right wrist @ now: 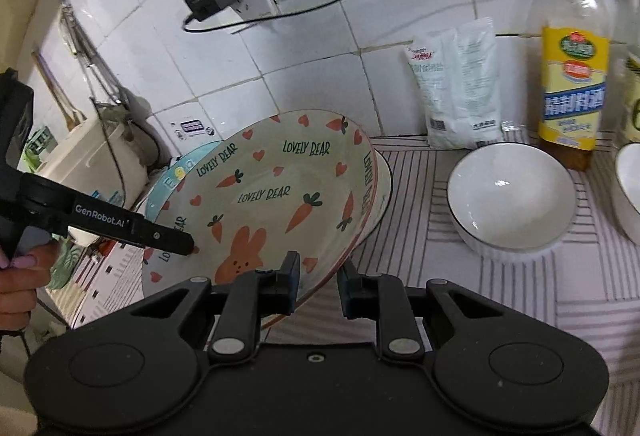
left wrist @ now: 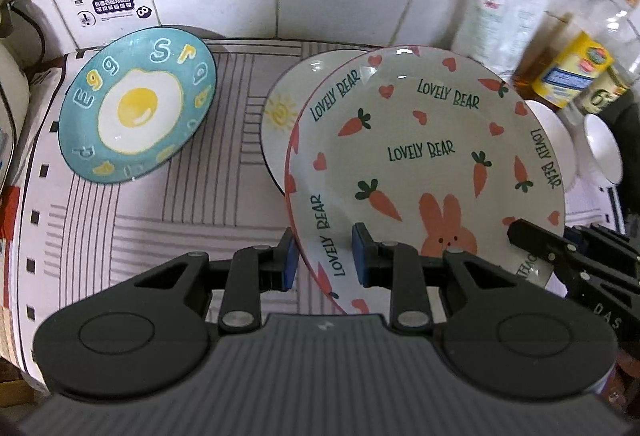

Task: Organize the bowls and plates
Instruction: 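Carry the bunny plate onto the sun plate and open the left gripper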

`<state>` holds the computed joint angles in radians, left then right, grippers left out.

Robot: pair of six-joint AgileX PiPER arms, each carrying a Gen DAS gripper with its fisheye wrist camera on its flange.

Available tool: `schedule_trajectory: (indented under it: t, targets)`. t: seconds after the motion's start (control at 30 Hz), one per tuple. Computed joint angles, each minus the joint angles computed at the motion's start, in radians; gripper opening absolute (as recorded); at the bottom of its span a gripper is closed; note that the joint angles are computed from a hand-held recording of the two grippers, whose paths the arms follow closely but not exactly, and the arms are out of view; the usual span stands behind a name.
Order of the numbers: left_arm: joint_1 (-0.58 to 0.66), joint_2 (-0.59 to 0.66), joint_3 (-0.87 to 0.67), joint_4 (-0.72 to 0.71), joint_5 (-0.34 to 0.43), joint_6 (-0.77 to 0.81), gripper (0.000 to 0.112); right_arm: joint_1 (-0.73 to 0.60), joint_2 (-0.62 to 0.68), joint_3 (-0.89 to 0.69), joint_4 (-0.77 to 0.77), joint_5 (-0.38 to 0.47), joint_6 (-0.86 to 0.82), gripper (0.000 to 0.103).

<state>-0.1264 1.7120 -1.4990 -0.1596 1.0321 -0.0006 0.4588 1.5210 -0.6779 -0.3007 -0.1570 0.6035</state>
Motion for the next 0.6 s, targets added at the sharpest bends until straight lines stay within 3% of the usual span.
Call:
schedule_trajectory:
  t: [0.23,0.5,0.6]
  targets:
    - [0.013,0.162,-0.153,0.032,0.032,-0.023,0.026,-0.043,0.174,-0.154,-0.294,-0.006,0.281,0.025]
    - [0.007,0.293,-0.282,0.056,0.086,-0.076,0.027,-0.044,0.29,-0.274,-0.366,0.058,0.338,0.025]
    - [-0.006,0.314,-0.306,0.081,0.104,-0.09,0.027,-0.04,0.315,-0.318,-0.579,0.098,0.55,0.025]
